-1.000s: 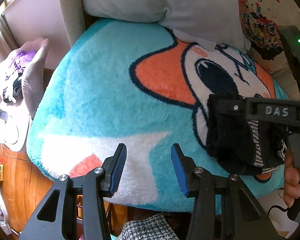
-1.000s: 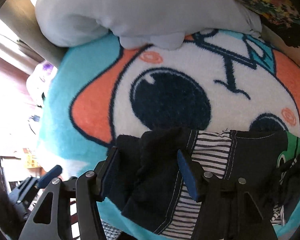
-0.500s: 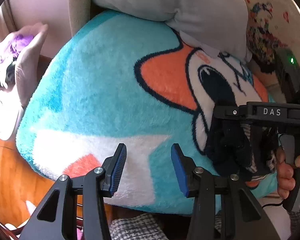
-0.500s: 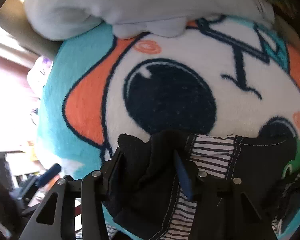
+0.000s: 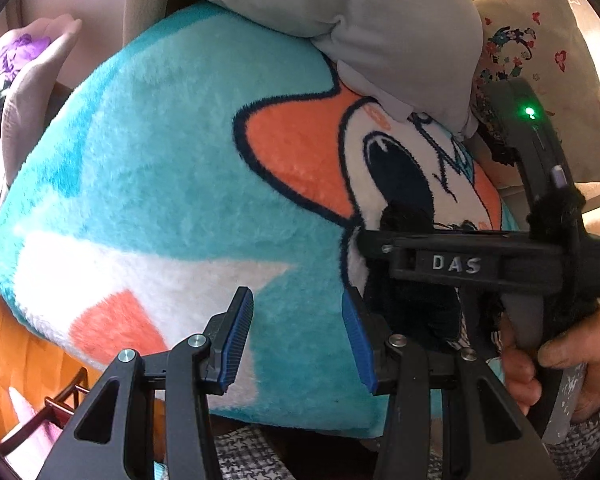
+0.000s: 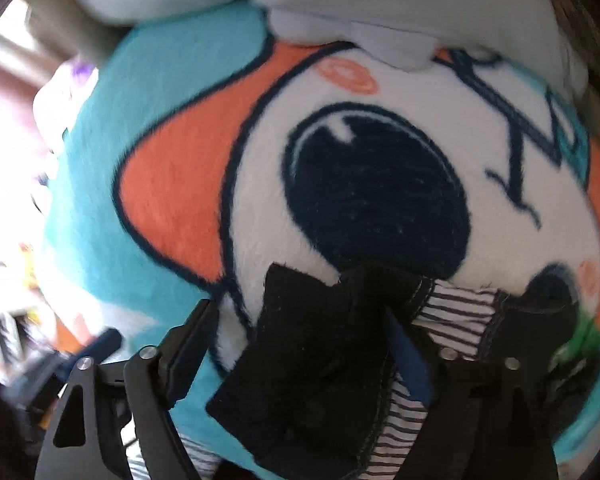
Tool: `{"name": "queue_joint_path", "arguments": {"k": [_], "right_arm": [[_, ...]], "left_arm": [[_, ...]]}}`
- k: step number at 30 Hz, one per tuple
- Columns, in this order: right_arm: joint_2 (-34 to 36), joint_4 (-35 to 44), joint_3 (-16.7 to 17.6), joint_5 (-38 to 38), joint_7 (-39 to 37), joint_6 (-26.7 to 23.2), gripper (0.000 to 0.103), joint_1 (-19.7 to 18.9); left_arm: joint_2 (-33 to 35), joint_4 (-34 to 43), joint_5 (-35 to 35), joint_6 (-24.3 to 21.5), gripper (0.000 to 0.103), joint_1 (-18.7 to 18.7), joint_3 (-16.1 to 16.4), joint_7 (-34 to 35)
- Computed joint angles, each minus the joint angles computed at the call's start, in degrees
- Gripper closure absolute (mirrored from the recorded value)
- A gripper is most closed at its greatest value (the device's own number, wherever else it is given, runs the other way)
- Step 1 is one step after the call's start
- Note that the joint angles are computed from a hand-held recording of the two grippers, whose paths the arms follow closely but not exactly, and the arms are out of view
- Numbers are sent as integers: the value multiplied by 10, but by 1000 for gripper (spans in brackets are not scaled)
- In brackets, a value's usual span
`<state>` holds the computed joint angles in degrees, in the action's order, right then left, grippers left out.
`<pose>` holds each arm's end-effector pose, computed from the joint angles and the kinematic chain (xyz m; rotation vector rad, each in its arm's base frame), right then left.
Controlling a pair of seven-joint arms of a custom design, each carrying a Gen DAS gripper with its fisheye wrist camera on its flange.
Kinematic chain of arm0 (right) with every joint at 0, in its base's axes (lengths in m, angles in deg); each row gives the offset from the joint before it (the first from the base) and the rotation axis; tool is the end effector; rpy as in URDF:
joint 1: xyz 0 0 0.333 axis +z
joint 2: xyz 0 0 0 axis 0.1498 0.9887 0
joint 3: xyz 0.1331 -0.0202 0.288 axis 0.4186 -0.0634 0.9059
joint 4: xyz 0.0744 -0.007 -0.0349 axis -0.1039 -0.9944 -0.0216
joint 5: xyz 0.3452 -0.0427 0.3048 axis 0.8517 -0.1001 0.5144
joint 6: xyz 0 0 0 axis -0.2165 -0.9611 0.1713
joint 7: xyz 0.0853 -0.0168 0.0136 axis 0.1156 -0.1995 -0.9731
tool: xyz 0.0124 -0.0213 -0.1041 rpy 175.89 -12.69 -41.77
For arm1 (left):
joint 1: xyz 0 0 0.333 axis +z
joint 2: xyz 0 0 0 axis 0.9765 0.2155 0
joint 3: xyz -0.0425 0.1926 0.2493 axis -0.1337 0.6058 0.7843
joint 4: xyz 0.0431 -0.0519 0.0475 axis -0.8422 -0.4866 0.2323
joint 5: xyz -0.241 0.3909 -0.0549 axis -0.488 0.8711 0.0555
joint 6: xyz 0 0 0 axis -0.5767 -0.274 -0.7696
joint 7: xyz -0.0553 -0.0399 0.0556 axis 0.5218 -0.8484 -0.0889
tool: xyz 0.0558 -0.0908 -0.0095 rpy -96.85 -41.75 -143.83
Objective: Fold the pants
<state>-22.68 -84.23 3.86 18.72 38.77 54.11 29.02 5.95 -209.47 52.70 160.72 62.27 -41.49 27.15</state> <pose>0.5489 0.2867 0.3815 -2.8341 1.1704 0.0851 0.3775 -0.2365 0.3826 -2.7281 1.2736 -0.8150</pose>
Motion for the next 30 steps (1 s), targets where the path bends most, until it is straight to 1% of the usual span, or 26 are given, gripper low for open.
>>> {"name": "queue_joint_path", "arguments": {"k": [1, 2, 3, 5, 6, 7, 9, 10, 11, 12, 13, 14, 15, 16, 17, 18, 19, 20, 22, 24, 28, 30], "right_arm": [[-8, -7, 1, -11, -2, 10, 50, 2], [-10, -5, -2, 11, -20, 6, 72, -1], [-13, -4, -5, 22, -24, 6, 83, -5], [-15, 1, -13, 54, -42, -1, 85, -14], [-16, 2, -17, 79, -58, -7, 86, -20], [-19, 1, -21, 94, -70, -10, 86, -25], [-25, 0, -25, 119, -87, -16, 86, -32], [-29, -3, -29, 134, -98, -21, 86, -37], [-31, -2, -31, 143, -105, -25, 86, -40], [-33, -1, -34, 155, -113, -30, 86, -43], [-34, 1, -36, 168, -119, -35, 86, -46], [-32, 5, -39, 176, -125, -42, 86, -50], [-31, 10, -42, 186, -132, -51, 86, -54], [-32, 11, -43, 195, -137, -56, 86, -58], [-33, 13, -44, 202, -139, -60, 86, -60], [-35, 13, -46, 211, -144, -65, 86, -63], [-37, 14, -48, 216, -148, -70, 86, -67], [-36, 14, -52, 223, -157, -74, 86, -72], [-37, 15, -57, 242, -167, -82, 86, -80], [-50, -2, -62, 271, -182, -82, 86, -86], [-61, -7, -76, 315, -207, -91, 86, -100], [-64, -8, -82, 334, -214, -94, 86, -108]], "left_arm": [[1, 0, -3, 5, 58, -2, 0, -3], [2, -1, -6, 12, 58, -6, 1, -3], [6, -1, -9, 23, 58, -9, 2, 0], [18, 9, -5, 48, 58, -12, -2, 13], [29, 17, -2, 59, 56, -14, -3, 23], [42, 24, -5, 74, 55, -21, 1, 37], [81, 42, -26, 124, 54, -53, 26, 87], [96, 53, -30, 135, 53, -57, 26, 105], [109, 68, -14, 133, 52, -41, 7, 106], [118, 81, 3, 126, 47, -21, -11, 104], [128, 96, 24, 115, 39, -2, -28, 98], [140, 110, 39, 105, 36, 9, -37, 93], [153, 121, 45, 103, 36, 10, -36, 92], [167, 133, 37, 100, 36, -1, -24, 102], [176, 143, 26, 88, 40, -13, -12, 116], [186, 154, 8, 74, 68, -29, 4, 140], [194, 162, -18, 69, 90, -46, 20, 168], [200, 169, -33, 65, 90, -53, 26, 181], [199, 175, -23, 63, 90, -46, 15, 172], [196, 182, -12, 58, 90, -42, 9, 163], [206, 205, -38, 57, 90, -57, 19, 195], [221, 226, -36, 52, 90, -57, 18, 205]]}}
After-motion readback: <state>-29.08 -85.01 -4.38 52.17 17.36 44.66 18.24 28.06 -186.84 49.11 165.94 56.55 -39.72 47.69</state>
